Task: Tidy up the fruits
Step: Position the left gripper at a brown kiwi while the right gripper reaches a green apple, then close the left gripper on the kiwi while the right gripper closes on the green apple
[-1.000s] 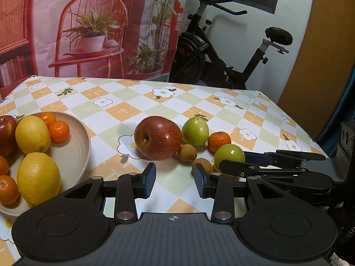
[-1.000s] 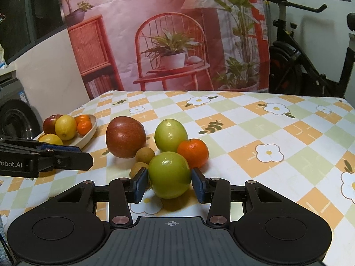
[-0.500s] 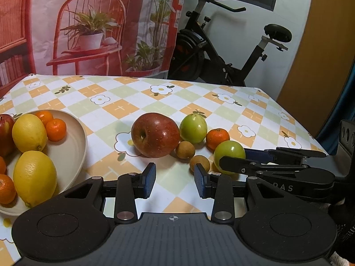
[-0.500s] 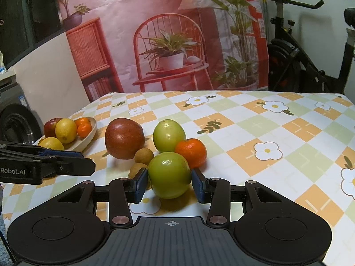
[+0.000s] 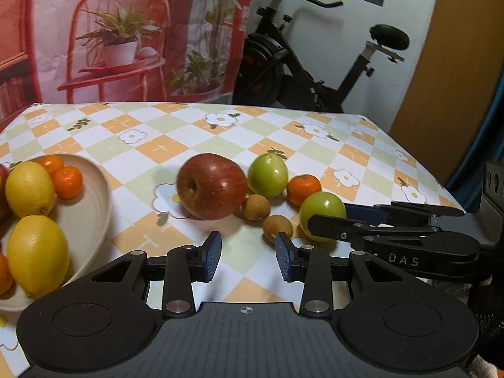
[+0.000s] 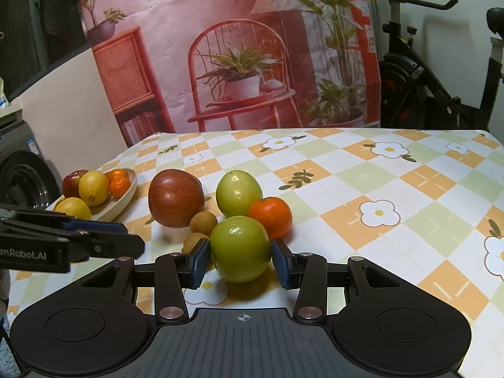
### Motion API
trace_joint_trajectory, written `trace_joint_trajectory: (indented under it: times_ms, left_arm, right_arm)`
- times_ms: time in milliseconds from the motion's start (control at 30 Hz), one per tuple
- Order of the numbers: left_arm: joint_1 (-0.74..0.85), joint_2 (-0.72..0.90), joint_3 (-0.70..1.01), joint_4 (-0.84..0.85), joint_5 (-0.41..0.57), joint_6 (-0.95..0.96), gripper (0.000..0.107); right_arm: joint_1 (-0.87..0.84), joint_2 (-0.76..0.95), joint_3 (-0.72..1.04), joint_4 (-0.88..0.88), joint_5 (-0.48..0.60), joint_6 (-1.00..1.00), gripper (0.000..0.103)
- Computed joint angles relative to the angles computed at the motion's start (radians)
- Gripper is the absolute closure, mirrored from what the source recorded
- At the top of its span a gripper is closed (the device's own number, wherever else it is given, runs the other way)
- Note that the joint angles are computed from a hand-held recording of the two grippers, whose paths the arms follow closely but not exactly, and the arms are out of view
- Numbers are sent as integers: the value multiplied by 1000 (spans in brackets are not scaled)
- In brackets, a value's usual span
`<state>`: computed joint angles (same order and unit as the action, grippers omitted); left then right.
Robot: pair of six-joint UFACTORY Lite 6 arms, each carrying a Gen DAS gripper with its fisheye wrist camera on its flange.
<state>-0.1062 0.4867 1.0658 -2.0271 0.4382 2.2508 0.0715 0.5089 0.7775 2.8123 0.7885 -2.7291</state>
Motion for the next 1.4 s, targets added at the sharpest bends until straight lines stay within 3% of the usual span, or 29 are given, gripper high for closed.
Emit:
trace_joint_trajectory:
  times_ms: [1400]
  left_arm:
    - [-75,176,213,201,-27,-193,67]
  right_arm:
    - [-99,4,-31,-126,66,158,63]
